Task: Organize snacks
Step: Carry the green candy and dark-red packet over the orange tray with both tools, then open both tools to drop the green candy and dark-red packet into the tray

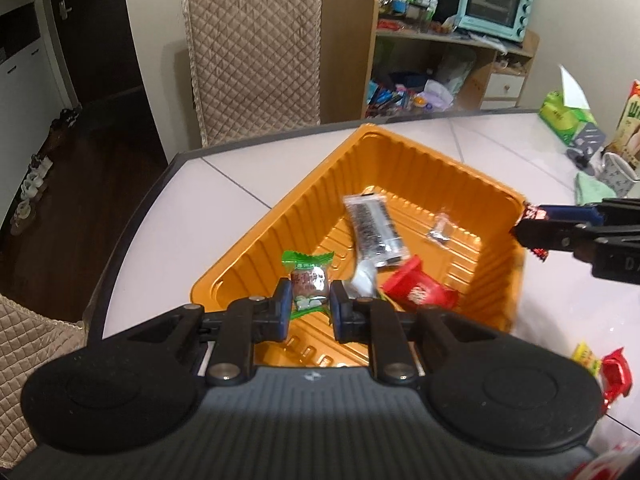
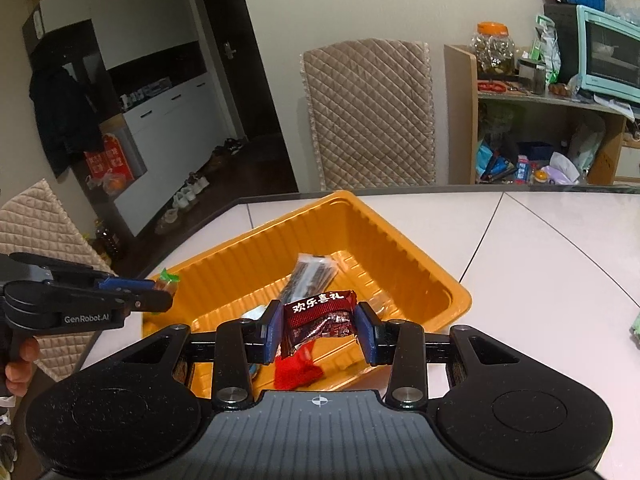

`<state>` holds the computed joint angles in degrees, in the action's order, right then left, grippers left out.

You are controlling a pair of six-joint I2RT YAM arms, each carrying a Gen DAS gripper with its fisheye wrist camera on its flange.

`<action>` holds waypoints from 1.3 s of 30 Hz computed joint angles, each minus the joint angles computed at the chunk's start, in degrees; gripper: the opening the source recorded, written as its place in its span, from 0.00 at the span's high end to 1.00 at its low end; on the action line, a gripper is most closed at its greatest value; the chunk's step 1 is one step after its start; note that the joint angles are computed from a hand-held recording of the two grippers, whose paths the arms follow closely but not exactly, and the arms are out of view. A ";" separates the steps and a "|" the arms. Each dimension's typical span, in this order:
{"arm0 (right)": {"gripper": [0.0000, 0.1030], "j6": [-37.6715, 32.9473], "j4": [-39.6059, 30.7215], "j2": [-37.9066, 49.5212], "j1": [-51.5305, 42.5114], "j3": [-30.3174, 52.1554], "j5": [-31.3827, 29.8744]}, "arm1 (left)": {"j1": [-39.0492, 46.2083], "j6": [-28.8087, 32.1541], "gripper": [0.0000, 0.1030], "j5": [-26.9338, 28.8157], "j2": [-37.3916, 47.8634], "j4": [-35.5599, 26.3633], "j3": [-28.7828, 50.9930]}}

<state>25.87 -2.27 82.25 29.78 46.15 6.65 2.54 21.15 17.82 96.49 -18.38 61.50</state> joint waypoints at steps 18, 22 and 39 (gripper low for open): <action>0.62 -1.81 3.18 6.32 -5.68 1.67 -4.18 | -1.88 -0.29 0.70 -1.51 7.28 -1.29 5.28; 0.62 -2.13 3.32 6.68 -6.38 1.97 -4.94 | -1.43 -0.39 0.68 -1.22 6.95 -1.57 5.39; 0.58 -3.42 3.97 11.56 -6.81 4.86 -6.47 | -0.05 -0.27 0.67 0.48 6.05 -4.08 6.28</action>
<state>22.45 1.70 93.81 22.97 51.01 0.18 2.50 20.88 18.30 102.53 -22.46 67.78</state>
